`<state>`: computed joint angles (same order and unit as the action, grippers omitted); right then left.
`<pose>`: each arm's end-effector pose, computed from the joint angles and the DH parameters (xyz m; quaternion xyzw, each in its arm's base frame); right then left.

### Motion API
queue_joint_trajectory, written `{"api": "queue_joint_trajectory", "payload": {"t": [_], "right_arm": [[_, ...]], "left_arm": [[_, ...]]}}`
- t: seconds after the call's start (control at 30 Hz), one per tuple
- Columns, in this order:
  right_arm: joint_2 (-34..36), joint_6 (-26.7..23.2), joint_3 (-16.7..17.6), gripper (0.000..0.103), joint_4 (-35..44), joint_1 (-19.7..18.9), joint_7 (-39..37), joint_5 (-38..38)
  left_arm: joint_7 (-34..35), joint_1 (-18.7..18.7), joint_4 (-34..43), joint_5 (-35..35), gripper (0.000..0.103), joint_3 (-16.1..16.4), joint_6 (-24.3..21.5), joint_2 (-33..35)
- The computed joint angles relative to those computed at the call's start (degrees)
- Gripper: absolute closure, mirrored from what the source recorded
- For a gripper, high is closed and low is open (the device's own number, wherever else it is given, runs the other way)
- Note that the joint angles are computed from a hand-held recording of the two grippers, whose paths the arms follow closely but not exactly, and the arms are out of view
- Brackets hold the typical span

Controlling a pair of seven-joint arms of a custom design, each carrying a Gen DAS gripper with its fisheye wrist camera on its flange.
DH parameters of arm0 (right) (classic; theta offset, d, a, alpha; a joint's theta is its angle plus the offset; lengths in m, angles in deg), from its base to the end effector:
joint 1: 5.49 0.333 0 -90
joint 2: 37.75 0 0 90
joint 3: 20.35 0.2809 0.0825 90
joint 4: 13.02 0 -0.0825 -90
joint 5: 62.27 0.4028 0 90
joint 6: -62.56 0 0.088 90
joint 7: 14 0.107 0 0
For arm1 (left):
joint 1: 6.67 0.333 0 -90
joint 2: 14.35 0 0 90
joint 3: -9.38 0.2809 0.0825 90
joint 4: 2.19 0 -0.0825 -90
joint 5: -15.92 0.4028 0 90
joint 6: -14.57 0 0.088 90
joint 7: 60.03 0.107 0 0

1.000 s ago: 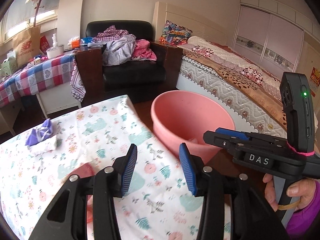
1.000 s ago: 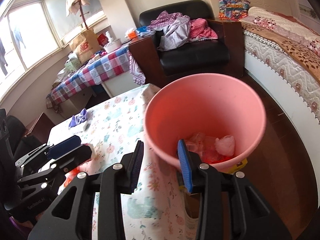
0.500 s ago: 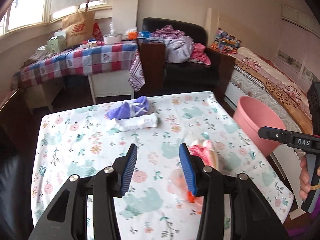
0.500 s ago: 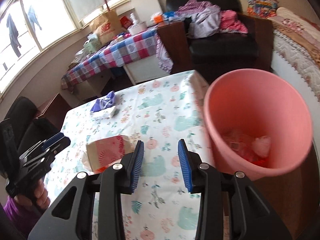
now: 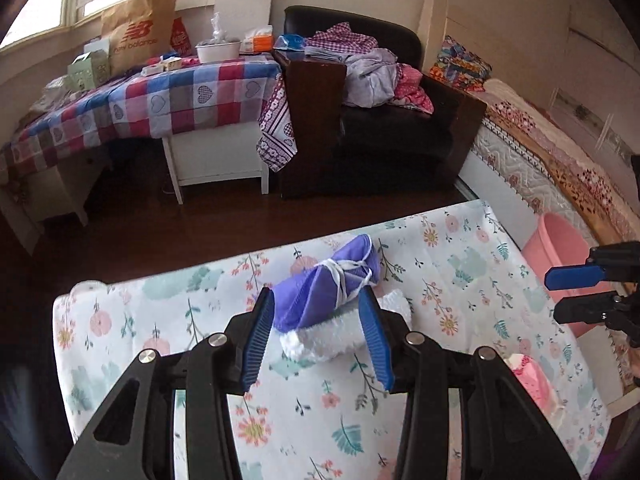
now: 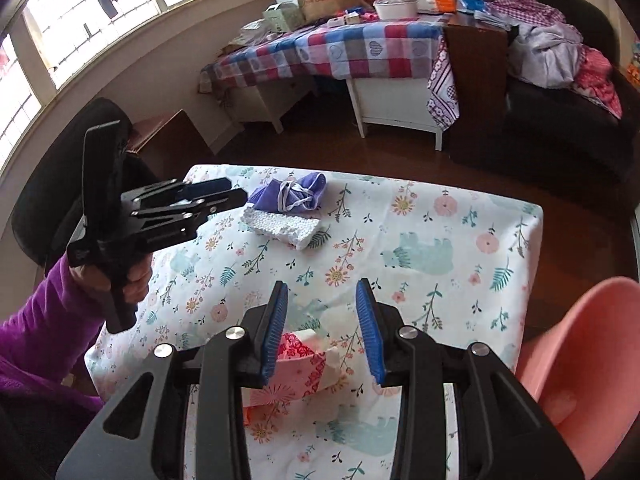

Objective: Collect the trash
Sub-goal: 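Grasp the purple string-tied cloth with the left gripper while the right grasps the white foam strip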

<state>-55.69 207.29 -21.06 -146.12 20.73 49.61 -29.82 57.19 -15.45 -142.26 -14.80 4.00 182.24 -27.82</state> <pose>0.4720 0.2190 0.4780 -0.8186 0.4727 -0.0227 0.3256 0.5107 -0.0962 0.4217 -0.5728 0.7336 -0.3161 0.1836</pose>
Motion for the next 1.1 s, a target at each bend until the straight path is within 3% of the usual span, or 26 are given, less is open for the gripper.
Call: {"api": "queue_joint_trajectory", "payload": {"t": [0.13, 0.23, 0.27, 0.33, 0.4, 0.63, 0.8, 0.97, 1.1], "right_arm": [[4.94, -2.49, 0.81, 0.066, 5.24, 0.48, -4.48, -1.51], [8.72, -4.06, 2.19, 0.053, 9.21, 0.27, -8.20, -1.51], [10.29, -4.72, 2.87, 0.053, 10.78, 0.10, -9.15, -2.09], [12.95, -5.43, 4.22, 0.053, 13.32, -0.50, -9.74, -3.32], [15.31, -5.76, 5.49, 0.053, 15.37, -1.06, -10.20, -4.74], [21.78, -3.69, 8.94, 0.053, 21.04, -1.96, -11.78, -12.90], [26.47, -6.90, 10.25, 0.053, 26.24, -2.26, -15.23, -18.28], [29.68, -11.37, 11.06, 0.051, 30.88, -4.19, -16.07, -15.46], [28.30, -13.60, 11.40, 0.051, 29.49, -5.53, -15.86, -11.48]], "left_arm": [[1.74, 1.17, 5.29, 3.85, 0.060, -0.70, -2.30, 5.84], [4.45, 1.35, 5.79, 2.98, 0.063, -1.06, -1.35, 7.36], [6.97, 0.90, 5.74, 0.43, 0.078, -0.71, -1.67, 7.39], [11.45, 0.13, 4.57, -4.96, 0.091, -0.37, -0.02, 6.55], [11.16, 0.23, 2.84, -6.22, 0.095, -0.52, 1.51, 5.10], [14.20, -2.43, -2.98, -18.10, 0.096, 3.41, 2.08, -2.47], [15.18, -3.82, -6.49, -23.58, 0.096, 6.54, 0.58, -7.61], [13.41, -3.17, -9.72, -24.10, 0.096, 6.97, 0.00, -11.26], [11.39, -3.01, -11.95, -22.91, 0.096, 7.05, 0.02, -13.43]]}}
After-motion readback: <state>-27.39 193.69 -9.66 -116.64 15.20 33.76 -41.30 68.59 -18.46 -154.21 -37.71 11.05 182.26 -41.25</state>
